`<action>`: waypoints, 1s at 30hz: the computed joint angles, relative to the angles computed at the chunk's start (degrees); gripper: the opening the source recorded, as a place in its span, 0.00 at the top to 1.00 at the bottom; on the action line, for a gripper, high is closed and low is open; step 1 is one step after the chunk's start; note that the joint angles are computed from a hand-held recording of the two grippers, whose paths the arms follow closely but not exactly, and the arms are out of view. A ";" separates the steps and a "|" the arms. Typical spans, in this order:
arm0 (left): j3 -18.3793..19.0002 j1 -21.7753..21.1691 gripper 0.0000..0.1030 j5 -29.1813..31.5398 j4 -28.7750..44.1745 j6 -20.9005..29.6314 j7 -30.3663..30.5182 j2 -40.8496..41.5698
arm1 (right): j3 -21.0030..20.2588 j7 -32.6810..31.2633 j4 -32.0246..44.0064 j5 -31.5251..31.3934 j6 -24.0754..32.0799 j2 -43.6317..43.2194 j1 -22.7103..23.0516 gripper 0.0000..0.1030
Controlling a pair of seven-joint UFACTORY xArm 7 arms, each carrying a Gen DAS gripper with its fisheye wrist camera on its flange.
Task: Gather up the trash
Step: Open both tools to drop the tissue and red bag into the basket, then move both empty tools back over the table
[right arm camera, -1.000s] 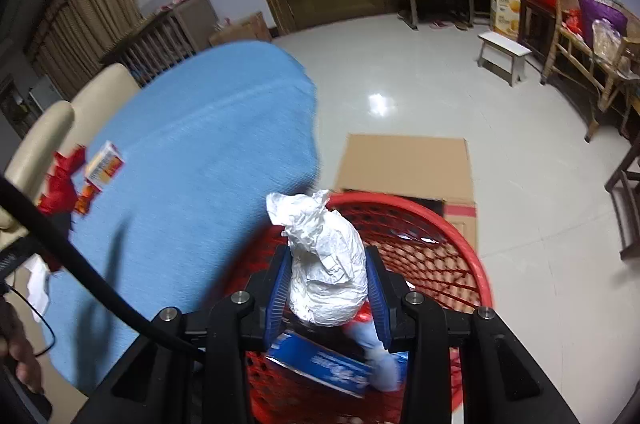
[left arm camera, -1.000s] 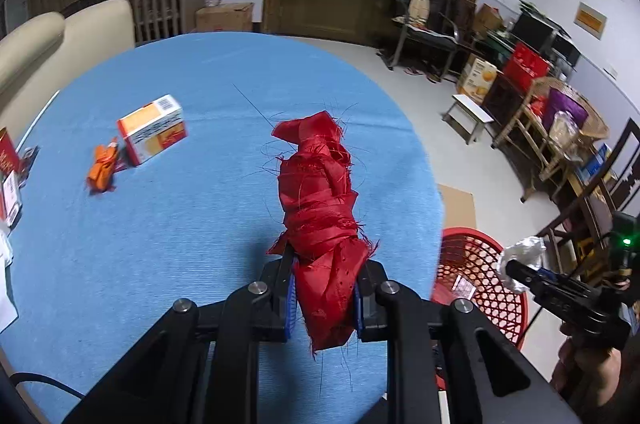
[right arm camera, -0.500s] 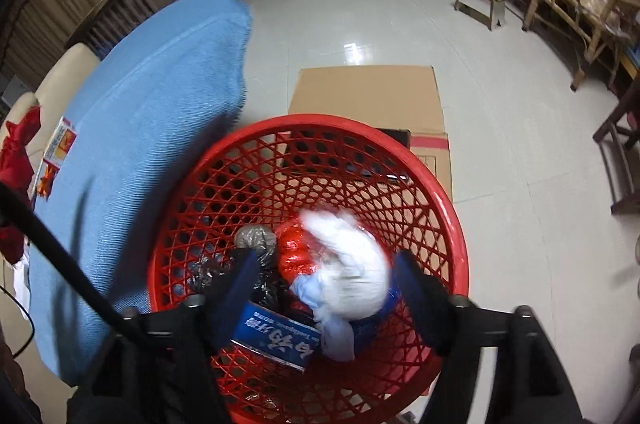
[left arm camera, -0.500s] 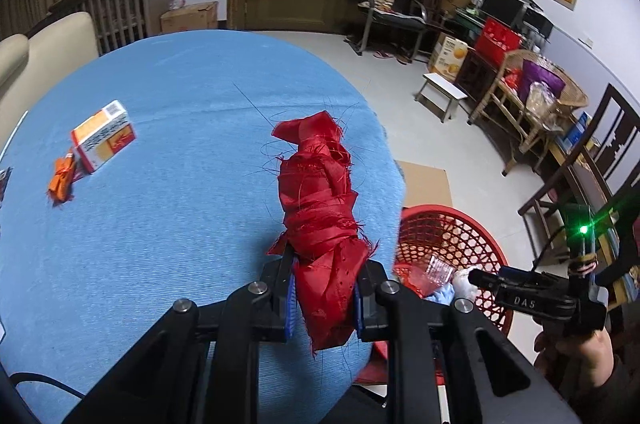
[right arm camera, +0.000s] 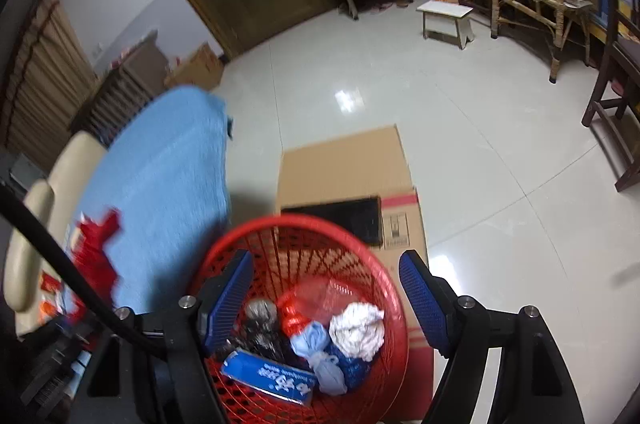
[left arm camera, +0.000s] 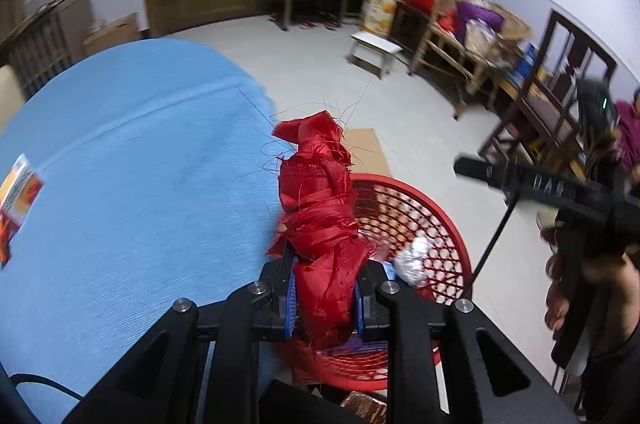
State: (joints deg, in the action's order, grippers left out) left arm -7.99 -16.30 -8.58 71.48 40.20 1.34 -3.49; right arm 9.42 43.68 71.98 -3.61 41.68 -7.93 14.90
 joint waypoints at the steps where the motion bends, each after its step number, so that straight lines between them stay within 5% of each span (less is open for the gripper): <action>1: -0.26 -0.32 0.77 -0.14 0.79 0.45 0.61 0.90 | -0.14 0.09 -0.15 0.06 -0.44 -0.12 -0.11 0.24; 6: -0.92 -1.18 0.60 1.03 4.47 2.67 0.66 5.30 | -0.42 0.33 -0.36 0.52 -1.52 -0.61 -0.53 0.24; 8: -1.01 -1.43 0.32 1.48 5.37 3.27 -0.09 6.47 | -0.47 0.40 -0.55 0.78 -1.83 -0.67 -0.63 0.24; 30: 5.35 6.31 0.29 -5.56 -8.40 -3.00 -2.93 -8.17 | 2.04 -2.21 9.92 -1.57 2.84 7.08 4.99 0.24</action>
State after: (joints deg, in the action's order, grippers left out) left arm -2.64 -9.99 -14.13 63.08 37.19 -1.58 -11.66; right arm 11.47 41.48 81.90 -5.18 44.52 -0.85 19.89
